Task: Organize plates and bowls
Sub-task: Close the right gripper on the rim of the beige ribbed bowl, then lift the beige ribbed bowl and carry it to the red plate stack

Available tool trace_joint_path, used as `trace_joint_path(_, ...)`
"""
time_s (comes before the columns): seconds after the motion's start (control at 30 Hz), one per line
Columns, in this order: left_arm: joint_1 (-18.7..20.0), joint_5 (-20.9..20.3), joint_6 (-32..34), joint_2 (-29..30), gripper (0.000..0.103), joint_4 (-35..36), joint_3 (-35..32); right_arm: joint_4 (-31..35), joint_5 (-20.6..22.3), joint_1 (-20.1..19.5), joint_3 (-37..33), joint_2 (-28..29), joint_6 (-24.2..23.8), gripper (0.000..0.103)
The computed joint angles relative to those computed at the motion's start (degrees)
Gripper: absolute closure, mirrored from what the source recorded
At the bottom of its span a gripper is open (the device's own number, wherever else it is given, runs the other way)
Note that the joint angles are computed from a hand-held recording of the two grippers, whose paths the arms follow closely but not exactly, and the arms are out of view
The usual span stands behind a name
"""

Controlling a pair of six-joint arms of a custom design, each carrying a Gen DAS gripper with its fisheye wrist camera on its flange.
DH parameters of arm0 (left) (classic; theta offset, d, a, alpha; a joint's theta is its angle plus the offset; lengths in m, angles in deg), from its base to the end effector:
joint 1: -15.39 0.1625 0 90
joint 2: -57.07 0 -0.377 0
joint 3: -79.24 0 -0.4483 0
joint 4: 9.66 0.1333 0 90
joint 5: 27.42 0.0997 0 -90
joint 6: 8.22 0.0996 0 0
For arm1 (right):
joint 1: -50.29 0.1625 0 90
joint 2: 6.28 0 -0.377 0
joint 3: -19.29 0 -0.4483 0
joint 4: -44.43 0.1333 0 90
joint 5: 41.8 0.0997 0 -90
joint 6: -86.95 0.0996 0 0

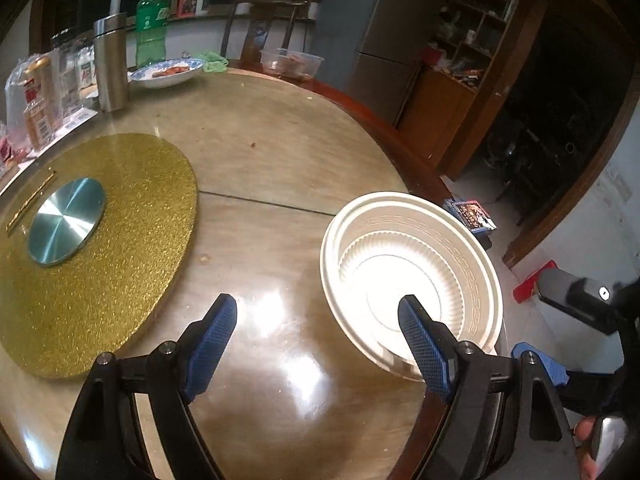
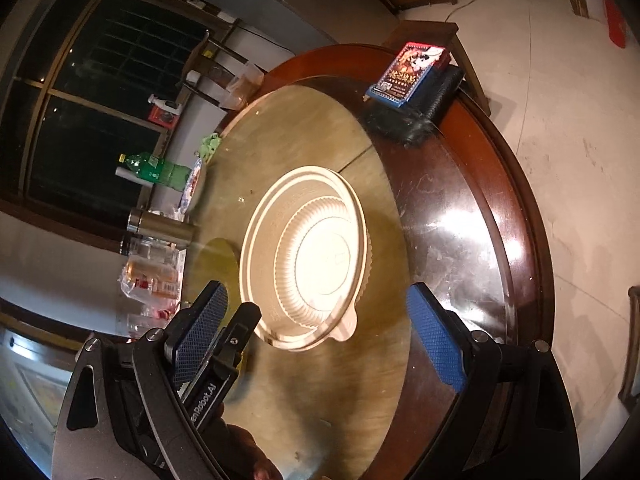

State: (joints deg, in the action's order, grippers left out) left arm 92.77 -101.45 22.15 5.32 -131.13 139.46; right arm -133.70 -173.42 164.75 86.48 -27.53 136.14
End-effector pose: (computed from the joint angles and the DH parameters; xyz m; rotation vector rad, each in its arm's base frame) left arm -0.0193 -0.8216 0.3433 0.9397 2.6015 -0.4960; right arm 0.3870 -0.6886 -0.0112 -0.9413 -2.4903 1.4134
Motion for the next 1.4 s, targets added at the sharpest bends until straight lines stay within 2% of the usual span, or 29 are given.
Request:
trace_joint_path(0.23,0.1,-1.5,0.1,-0.2,0.02,1.1,-0.5,4.5,-3.0,0.1,-2.9,1.1,1.0,0.012)
trace_joint_path(0.4,0.4,-2.6,-0.4,0.8,0.02,2.3,-2.0,6.6,-4.6,0.0,-3.9,1.4,2.6,0.022)
trace_joint_path(0.57,0.7,-2.8,-0.9,1.9,0.022,3.4,-3.2,8.7,-6.1,-0.1,-5.2,2.1,3.5,0.023)
trace_joint_path(0.6,0.7,-2.8,-0.8,1.9,0.022,3.2,-3.1,9.1,-6.2,-0.1,-5.5,2.3,3.6,0.034)
trace_joint_path(0.67,0.8,-2.8,-0.9,1.9,0.023,2.9,-3.0,11.8,-6.6,-0.1,-6.6,2.7,4.3,0.044)
trace_joint_path(0.7,0.8,-2.9,-0.9,1.9,0.025,2.9,-3.0,13.2,-6.8,-0.1,-7.4,3.1,4.3,0.048)
trace_joint_path(0.77,0.8,-2.2,-0.5,1.9,0.041,2.6,-2.9,15.6,-7.4,-0.1,-8.5,3.7,4.9,0.059)
trace_joint_path(0.83,0.6,-1.3,0.3,2.1,0.068,2.8,-2.9,16.7,-8.0,-0.2,-9.0,4.0,5.7,0.07)
trace_joint_path(0.87,0.5,-0.5,1.1,1.9,0.073,2.3,-2.4,17.3,-8.3,-0.1,-9.2,4.2,6.0,0.081)
trace_joint_path(0.93,0.5,-0.5,1.6,1.8,0.088,2.7,-2.3,18.2,-8.7,0.0,-9.8,4.7,5.7,0.085)
trace_joint_path(1.0,0.4,-0.2,2.4,1.5,0.089,2.4,-1.7,19.4,-9.5,0.4,-10.8,5.4,5.1,0.093)
trace_joint_path(1.13,0.8,-0.3,0.7,2.7,0.09,4.9,-4.3,21.3,-11.2,1.3,-13.1,6.9,4.2,0.094)
trace_joint_path(1.4,1.3,-2.5,-2.6,5.3,0.092,15.1,-11.8,17.2,-9.4,1.7,-9.8,5.5,5.8,0.093)
